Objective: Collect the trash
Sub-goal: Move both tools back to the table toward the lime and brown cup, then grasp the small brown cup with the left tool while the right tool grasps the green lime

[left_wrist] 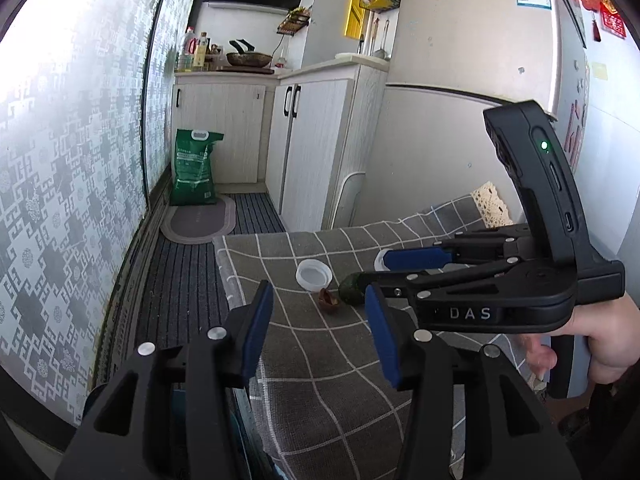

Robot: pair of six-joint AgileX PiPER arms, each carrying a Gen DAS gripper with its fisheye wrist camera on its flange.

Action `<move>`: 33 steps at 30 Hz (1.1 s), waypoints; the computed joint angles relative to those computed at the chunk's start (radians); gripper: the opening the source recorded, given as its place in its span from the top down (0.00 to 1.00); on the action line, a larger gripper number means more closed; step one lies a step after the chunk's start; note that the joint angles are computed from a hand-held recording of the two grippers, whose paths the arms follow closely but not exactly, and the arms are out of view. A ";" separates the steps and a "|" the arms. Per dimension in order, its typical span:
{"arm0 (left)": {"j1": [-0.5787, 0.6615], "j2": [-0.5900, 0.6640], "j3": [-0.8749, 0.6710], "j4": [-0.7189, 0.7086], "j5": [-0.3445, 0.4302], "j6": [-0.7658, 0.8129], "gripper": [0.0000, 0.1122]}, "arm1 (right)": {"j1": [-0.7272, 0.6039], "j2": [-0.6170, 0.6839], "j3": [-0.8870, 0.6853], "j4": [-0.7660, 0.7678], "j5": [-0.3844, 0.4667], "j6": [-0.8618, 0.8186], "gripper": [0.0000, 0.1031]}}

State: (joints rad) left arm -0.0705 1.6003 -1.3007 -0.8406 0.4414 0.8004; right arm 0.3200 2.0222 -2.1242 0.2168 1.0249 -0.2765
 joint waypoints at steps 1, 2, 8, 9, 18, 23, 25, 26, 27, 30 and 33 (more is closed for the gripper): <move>-0.001 0.013 -0.011 0.034 -0.002 -0.035 0.55 | 0.002 0.020 -0.028 -0.008 0.012 -0.004 0.62; -0.001 0.023 -0.022 0.050 0.002 -0.056 0.55 | 0.003 0.032 -0.044 -0.009 0.022 -0.005 0.62; -0.006 0.065 -0.078 0.130 0.037 -0.133 0.57 | -0.006 0.110 -0.159 0.009 0.105 -0.024 0.63; -0.008 0.072 -0.088 0.151 0.042 -0.152 0.58 | -0.010 0.120 -0.176 0.017 0.114 -0.024 0.65; -0.031 0.134 -0.176 0.230 0.112 -0.262 0.61 | -0.034 0.095 -0.144 0.068 0.110 -0.060 0.76; -0.068 0.172 -0.240 0.316 0.168 -0.335 0.61 | -0.106 0.006 -0.027 0.165 0.056 -0.105 0.76; -0.092 0.191 -0.271 0.385 0.180 -0.382 0.61 | -0.128 -0.015 0.004 0.195 0.047 -0.122 0.76; -0.106 0.202 -0.288 0.433 0.185 -0.425 0.61 | -0.137 -0.026 0.025 0.206 0.039 -0.133 0.76; -0.119 0.210 -0.304 0.483 0.188 -0.468 0.62 | -0.141 -0.035 0.041 0.210 0.031 -0.140 0.76; -0.153 0.233 -0.348 0.650 0.204 -0.599 0.64 | -0.155 -0.048 0.072 0.226 0.023 -0.163 0.76; -0.179 0.246 -0.365 0.777 0.211 -0.687 0.64 | -0.167 -0.064 0.097 0.250 0.018 -0.186 0.76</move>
